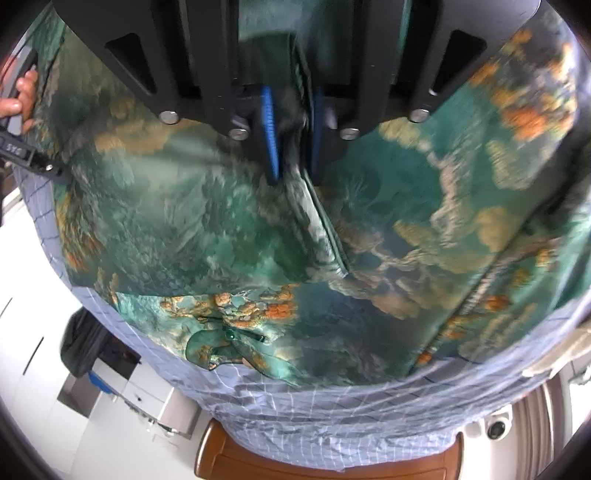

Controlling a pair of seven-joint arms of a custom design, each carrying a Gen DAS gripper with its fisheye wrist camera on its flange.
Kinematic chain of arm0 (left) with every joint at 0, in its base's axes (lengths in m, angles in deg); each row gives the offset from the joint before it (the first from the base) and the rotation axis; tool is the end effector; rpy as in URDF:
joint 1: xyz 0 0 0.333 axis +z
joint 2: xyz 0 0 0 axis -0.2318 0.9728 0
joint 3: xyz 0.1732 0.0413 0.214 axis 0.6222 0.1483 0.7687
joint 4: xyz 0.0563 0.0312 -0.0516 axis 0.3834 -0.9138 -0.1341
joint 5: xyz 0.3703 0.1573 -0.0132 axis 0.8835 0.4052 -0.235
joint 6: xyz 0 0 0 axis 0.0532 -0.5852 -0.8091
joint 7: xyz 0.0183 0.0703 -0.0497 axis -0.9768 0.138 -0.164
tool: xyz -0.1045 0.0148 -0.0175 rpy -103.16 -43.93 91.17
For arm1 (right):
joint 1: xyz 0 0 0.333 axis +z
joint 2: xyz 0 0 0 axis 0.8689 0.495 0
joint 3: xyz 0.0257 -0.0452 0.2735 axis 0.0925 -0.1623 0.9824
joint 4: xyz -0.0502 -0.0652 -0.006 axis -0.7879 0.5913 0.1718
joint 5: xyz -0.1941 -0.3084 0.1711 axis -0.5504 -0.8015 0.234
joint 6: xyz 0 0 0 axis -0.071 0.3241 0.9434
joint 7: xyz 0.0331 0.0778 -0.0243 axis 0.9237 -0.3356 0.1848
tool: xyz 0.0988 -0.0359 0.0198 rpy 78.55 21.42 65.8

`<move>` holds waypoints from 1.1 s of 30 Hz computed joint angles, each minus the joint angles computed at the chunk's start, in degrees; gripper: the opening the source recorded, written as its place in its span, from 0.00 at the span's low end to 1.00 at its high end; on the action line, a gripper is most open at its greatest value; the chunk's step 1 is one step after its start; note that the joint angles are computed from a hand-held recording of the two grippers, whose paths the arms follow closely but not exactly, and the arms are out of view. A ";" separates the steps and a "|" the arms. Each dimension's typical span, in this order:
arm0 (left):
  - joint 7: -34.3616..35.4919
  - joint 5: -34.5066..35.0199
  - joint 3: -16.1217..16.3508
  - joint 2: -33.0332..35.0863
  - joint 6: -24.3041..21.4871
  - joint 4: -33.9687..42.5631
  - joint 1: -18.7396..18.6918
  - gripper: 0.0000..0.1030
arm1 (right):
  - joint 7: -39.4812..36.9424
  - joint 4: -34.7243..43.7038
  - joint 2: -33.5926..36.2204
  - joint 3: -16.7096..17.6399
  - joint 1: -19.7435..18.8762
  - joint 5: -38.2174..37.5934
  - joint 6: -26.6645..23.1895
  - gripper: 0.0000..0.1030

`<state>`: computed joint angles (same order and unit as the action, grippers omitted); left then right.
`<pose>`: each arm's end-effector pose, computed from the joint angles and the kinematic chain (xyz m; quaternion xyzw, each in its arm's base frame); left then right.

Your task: Fold large clothes

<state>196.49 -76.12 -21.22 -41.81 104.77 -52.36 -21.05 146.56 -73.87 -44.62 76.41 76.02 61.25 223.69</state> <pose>0.5694 -0.1677 0.4724 -0.5095 0.8035 -0.2987 0.0742 0.3993 0.1916 0.4935 -0.5290 0.7978 -0.1118 0.2667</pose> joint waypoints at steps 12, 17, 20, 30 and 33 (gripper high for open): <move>6.58 1.79 7.66 -20.63 -2.63 -17.37 2.20 0.81 | 16.01 3.17 -14.12 14.06 5.38 -10.99 -19.68 0.62; 3.56 3.65 10.67 -18.15 -2.12 -13.99 6.47 0.88 | 20.96 5.55 -12.55 16.46 8.32 -11.93 -20.72 0.62; 0.78 1.02 12.80 -13.59 -1.44 -9.41 9.05 0.91 | 22.38 7.58 -9.78 17.31 9.35 -13.30 -20.75 0.62; -28.17 -3.68 13.98 8.13 -1.82 10.05 20.86 0.93 | 22.64 11.97 -3.64 16.49 13.14 -15.41 -20.33 0.62; -31.87 -2.87 12.11 8.38 2.22 9.47 22.42 0.70 | 22.32 12.86 -1.84 16.29 14.14 -15.29 -19.69 0.62</move>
